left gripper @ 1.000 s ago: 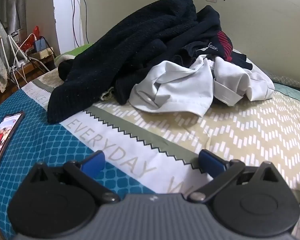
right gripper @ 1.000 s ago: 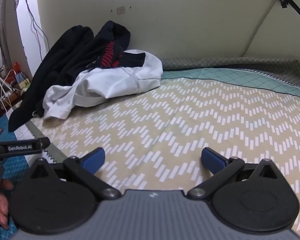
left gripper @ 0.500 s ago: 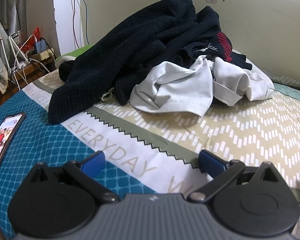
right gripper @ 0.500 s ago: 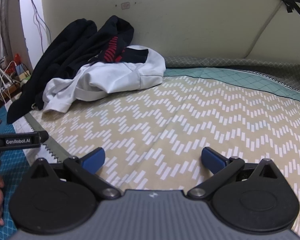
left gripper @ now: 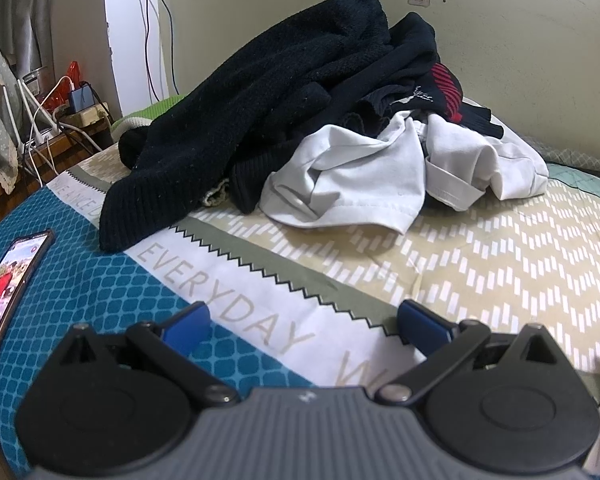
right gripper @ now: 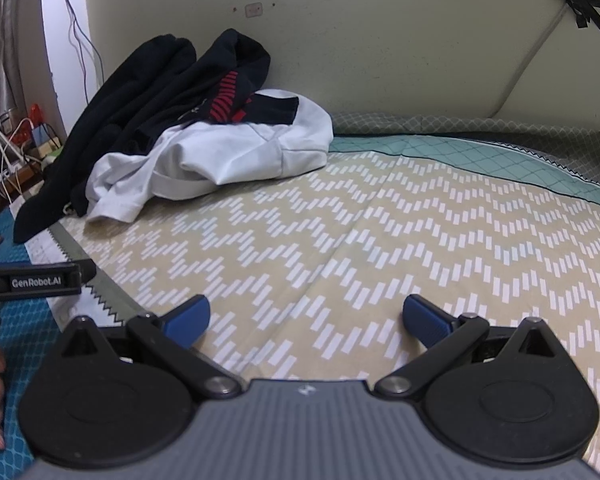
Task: Fold small clothes
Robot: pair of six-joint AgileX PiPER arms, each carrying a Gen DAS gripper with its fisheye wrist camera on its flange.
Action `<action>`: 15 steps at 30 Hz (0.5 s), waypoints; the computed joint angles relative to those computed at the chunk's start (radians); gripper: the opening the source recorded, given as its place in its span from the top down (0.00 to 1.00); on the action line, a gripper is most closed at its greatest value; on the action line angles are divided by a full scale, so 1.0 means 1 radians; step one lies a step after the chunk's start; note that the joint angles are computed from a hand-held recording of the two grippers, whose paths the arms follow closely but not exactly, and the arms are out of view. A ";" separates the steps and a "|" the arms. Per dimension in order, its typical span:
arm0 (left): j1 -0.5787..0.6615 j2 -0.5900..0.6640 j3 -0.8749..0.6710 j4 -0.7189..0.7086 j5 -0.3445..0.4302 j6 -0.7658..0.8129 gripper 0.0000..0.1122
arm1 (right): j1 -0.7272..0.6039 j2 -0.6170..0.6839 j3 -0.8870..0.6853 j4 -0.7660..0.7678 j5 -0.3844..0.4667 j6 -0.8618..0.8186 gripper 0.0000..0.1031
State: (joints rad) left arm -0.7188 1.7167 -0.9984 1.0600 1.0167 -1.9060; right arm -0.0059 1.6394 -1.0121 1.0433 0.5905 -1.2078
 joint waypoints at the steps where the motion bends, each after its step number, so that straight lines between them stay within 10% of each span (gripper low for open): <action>1: 0.003 -0.003 0.002 0.000 -0.006 -0.001 0.08 | 0.000 0.000 0.000 0.000 0.000 0.000 0.06; 15: 0.018 -0.037 0.043 0.014 -0.059 -0.017 0.08 | 0.033 -0.009 0.005 -0.055 -0.050 0.037 0.06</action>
